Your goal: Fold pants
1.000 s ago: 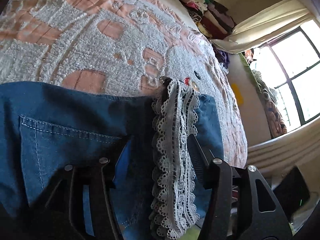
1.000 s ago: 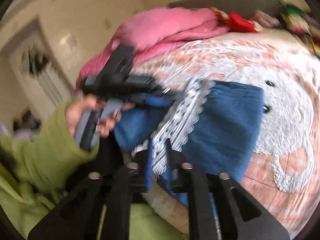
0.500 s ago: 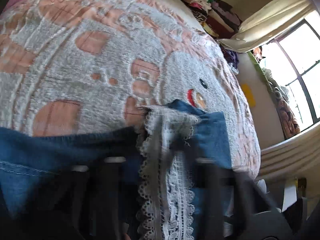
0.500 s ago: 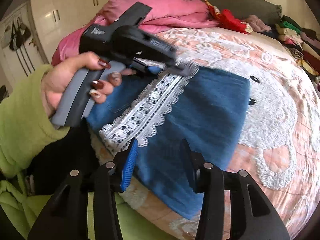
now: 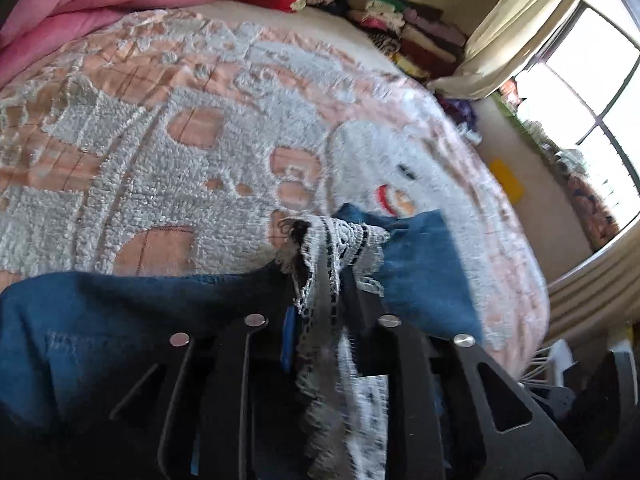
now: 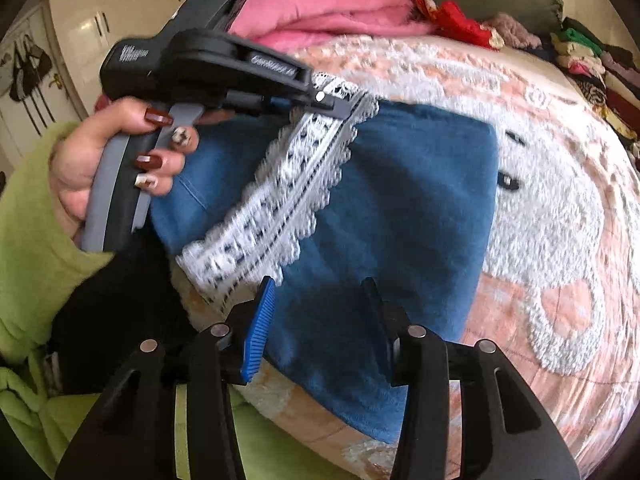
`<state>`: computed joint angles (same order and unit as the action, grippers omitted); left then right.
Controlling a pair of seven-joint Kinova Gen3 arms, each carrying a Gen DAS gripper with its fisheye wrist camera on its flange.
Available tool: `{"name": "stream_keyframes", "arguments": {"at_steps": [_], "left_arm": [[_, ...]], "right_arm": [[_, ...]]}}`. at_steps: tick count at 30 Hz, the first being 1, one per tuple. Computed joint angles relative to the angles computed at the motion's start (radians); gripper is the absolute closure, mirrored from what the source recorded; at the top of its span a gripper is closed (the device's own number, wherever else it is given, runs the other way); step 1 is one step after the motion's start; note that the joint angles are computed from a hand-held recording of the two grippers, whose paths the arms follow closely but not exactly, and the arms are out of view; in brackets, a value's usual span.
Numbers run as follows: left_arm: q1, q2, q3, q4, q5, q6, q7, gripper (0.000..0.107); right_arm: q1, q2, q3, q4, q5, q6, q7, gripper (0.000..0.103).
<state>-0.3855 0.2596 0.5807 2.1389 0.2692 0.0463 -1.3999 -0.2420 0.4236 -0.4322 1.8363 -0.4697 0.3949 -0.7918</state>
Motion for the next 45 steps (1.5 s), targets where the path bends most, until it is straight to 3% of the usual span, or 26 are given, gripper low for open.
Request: {"name": "stream_keyframes", "arguments": {"at_steps": [2,4,6,10,12,14,17,20,23,28,30,32,37,40,45], "left_arm": [[0.037,0.015,-0.047,-0.013,0.000,0.014,0.006,0.081],[0.025,0.004,-0.034,0.007,0.018,-0.010,-0.010,0.077],[0.065,-0.037,-0.071,0.039,-0.013,-0.051,0.035,0.072],[0.250,-0.151,-0.255,0.104,0.033,-0.088,0.008,0.068],[0.343,-0.185,-0.341,0.118,0.060,-0.074,-0.031,0.069],[0.436,-0.211,-0.414,0.125,0.024,-0.037,-0.008,0.070],[0.575,-0.232,-0.504,0.127,-0.064,0.008,0.060,0.073],[0.714,-0.220,-0.586,0.120,-0.049,0.047,0.044,0.073],[0.853,-0.168,-0.703,0.073,-0.114,0.129,0.108,0.073],[1.058,-0.088,-0.901,0.002,-0.126,0.233,0.113,0.063],[1.065,-0.084,-0.906,-0.002,-0.139,0.242,0.128,0.055],[1.049,-0.077,-0.886,-0.008,-0.173,0.256,0.163,0.046],[0.995,-0.097,-0.821,0.011,-0.212,0.242,0.206,0.043],[0.992,-0.129,-0.814,0.034,-0.267,0.219,0.275,0.039],[1.001,-0.149,-0.806,0.041,-0.389,0.215,0.414,0.032]], "right_arm": [[-0.005,0.005,0.008,-0.003,0.006,0.008,-0.007,0.060],[0.030,0.001,-0.024,0.005,-0.014,0.002,0.017,0.060],[0.090,-0.007,-0.079,0.024,-0.060,-0.019,0.073,0.056],[0.167,-0.028,-0.131,0.049,-0.141,-0.051,0.156,0.056],[0.196,-0.035,-0.150,0.063,-0.176,-0.066,0.191,0.056],[0.218,-0.037,-0.158,0.068,-0.202,-0.062,0.219,0.056],[0.214,-0.040,-0.141,0.067,-0.221,-0.045,0.247,0.056],[0.201,-0.045,-0.128,0.073,-0.237,-0.040,0.270,0.056],[0.178,-0.043,-0.106,0.073,-0.239,-0.034,0.277,0.056],[-0.030,-0.043,0.094,0.056,-0.066,-0.022,0.094,0.056],[-0.070,-0.031,0.133,0.055,-0.002,-0.026,0.026,0.056],[-0.035,-0.025,0.100,0.055,0.001,-0.027,0.009,0.056],[0.014,-0.021,0.043,0.055,0.030,-0.029,-0.021,0.055],[0.099,-0.021,-0.029,0.057,-0.031,-0.019,0.028,0.048],[0.128,-0.052,-0.045,0.076,-0.082,-0.039,0.065,0.034]]}}
